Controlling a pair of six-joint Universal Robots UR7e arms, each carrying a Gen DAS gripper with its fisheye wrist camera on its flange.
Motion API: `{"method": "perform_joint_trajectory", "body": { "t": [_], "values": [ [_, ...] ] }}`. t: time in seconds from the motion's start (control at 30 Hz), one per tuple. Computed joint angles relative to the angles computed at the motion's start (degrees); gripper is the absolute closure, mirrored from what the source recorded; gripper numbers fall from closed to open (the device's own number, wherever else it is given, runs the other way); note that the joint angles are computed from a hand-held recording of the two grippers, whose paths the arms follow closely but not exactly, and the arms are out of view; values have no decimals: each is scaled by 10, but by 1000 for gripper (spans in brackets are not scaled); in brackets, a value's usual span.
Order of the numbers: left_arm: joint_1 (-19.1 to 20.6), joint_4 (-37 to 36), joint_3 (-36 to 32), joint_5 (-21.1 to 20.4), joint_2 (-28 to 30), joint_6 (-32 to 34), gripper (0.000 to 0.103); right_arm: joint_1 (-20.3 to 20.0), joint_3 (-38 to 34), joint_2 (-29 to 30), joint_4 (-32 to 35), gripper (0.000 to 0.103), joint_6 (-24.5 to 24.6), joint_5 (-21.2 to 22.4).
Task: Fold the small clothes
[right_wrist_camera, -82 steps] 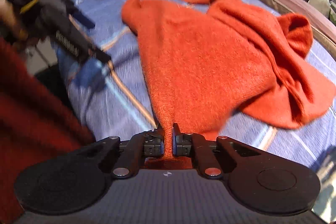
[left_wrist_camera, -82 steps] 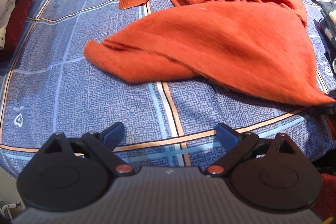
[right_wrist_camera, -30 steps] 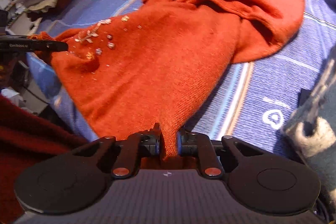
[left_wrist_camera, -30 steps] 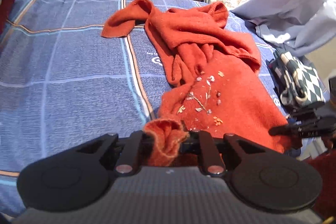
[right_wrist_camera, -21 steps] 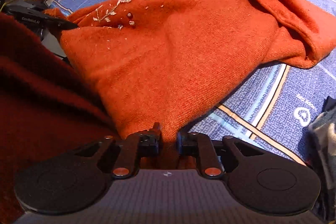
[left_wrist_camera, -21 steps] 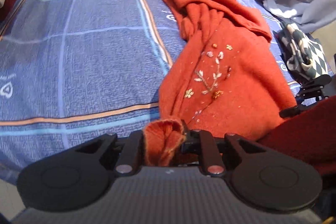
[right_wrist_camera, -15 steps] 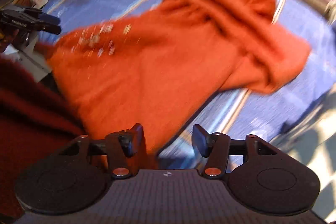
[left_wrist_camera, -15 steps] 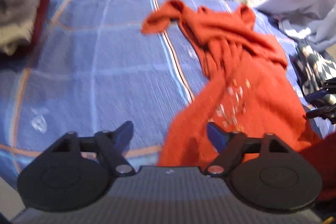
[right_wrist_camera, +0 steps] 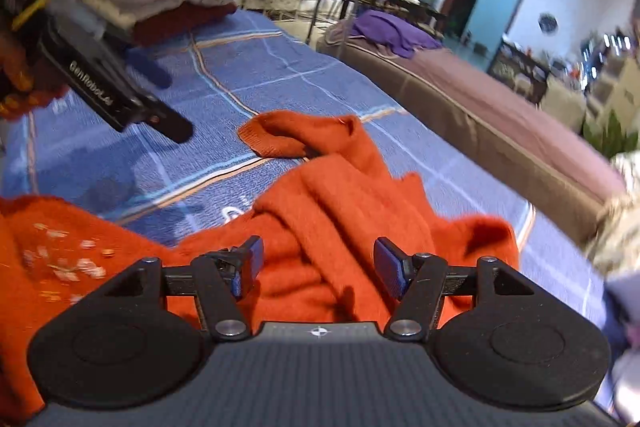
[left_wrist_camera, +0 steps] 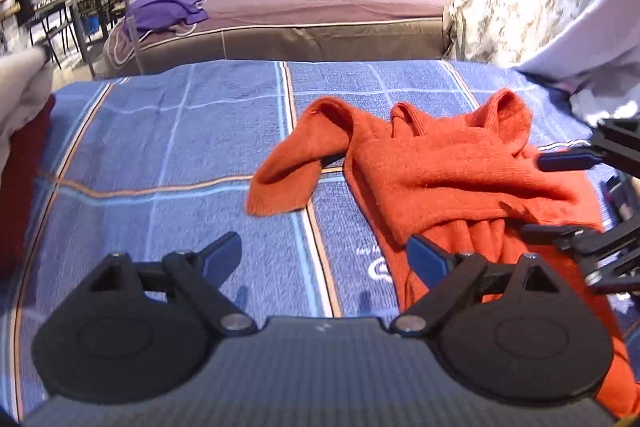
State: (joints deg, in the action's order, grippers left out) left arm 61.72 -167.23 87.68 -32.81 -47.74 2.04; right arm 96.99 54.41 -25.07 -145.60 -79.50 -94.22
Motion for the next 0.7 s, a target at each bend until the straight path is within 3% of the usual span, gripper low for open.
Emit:
{"method": "perform_joint_trajectory", "body": {
  "t": [0.13,0.17,0.2,0.27,0.3,0.43,0.5,0.67,0.7],
  "values": [
    [15,29,-28,-24,15,-22,12,7,-25,50,-44,12,-89,-31],
    [18,39,-33,-24,17,-29,12,9,-33,65,-59,23,-113,-45],
    [23,51,-37,-21,18,-35,11,8,-41,75,-62,54,-127,-49],
    [30,80,-50,-9,23,-46,11,6,-55,83,-55,92,-122,-33],
    [33,86,-54,-5,25,-48,11,5,-63,86,-60,97,-112,-32],
    [45,66,-71,-35,35,-36,11,-5,-92,75,-86,98,-14,12],
    [53,60,-91,-63,48,-31,11,-13,-115,74,-128,98,11,14],
    [71,79,-167,-144,95,-42,11,-33,-205,80,-169,98,76,-57],
    [73,80,-185,-143,109,-38,9,-37,-209,77,-189,98,82,-72]
  ]
}}
